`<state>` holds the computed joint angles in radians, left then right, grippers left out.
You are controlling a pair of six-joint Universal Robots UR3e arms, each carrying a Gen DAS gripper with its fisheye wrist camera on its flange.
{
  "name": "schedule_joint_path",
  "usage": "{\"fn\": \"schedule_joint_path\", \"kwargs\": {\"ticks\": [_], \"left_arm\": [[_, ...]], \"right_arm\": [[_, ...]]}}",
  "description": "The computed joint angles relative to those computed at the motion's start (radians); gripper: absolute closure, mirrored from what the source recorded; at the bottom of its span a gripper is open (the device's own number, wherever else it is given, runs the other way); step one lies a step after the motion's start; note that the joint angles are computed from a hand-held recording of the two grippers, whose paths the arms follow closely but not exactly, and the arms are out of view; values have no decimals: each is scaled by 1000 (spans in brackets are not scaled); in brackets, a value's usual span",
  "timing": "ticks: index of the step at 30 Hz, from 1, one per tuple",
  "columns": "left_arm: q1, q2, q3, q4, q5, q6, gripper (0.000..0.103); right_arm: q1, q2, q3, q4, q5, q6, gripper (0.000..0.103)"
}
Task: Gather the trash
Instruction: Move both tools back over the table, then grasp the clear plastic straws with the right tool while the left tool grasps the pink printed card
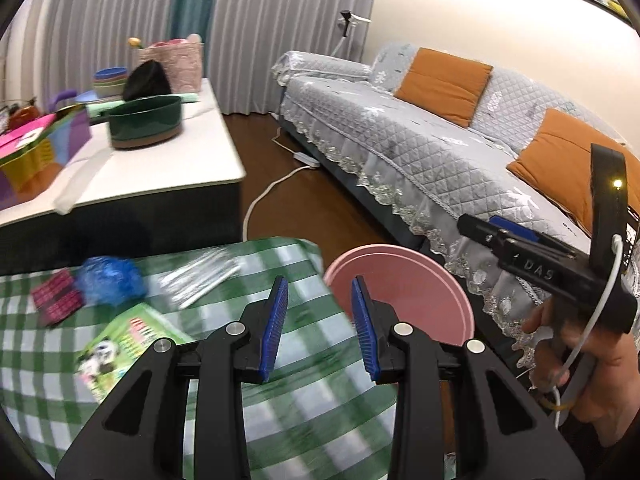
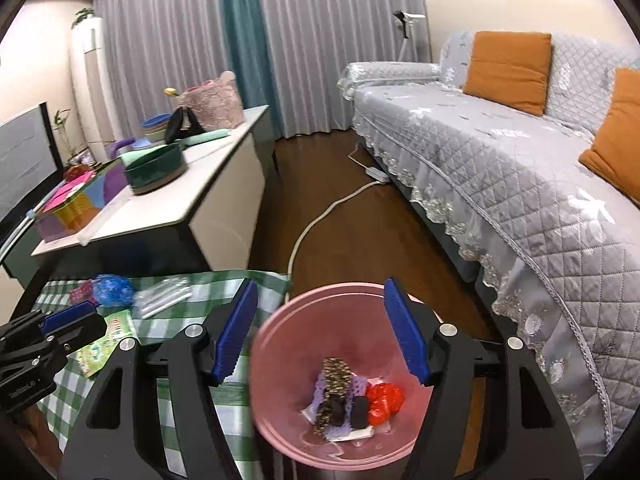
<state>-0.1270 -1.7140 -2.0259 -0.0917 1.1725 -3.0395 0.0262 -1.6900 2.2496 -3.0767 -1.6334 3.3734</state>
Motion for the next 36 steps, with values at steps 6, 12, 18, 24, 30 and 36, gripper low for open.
{"fn": "schedule_joint_path", "kwargs": {"ticks": [6,12,18,24,30,36], "left_arm": [[192,130,-172,35,-73,73,70],[394,108,-268,133,-87,112,70],[519,7,-243,211,-58,134,70],[606,-94,-181,229,-64,96,71],[601,-195,-86,216,-40,84,71],[599,-269,7,168,-44,65,70]], "right_arm": [[152,84,-89,1,-93,5,37],[259,220,-203,-4,-123,23,37],[323,393,-364,-1,-108,51,38],[370,593,-585,42,-87,78,38],[386,780,-836,152,-68,124,38],[381,967,-1123,328,-48,198,37]]}}
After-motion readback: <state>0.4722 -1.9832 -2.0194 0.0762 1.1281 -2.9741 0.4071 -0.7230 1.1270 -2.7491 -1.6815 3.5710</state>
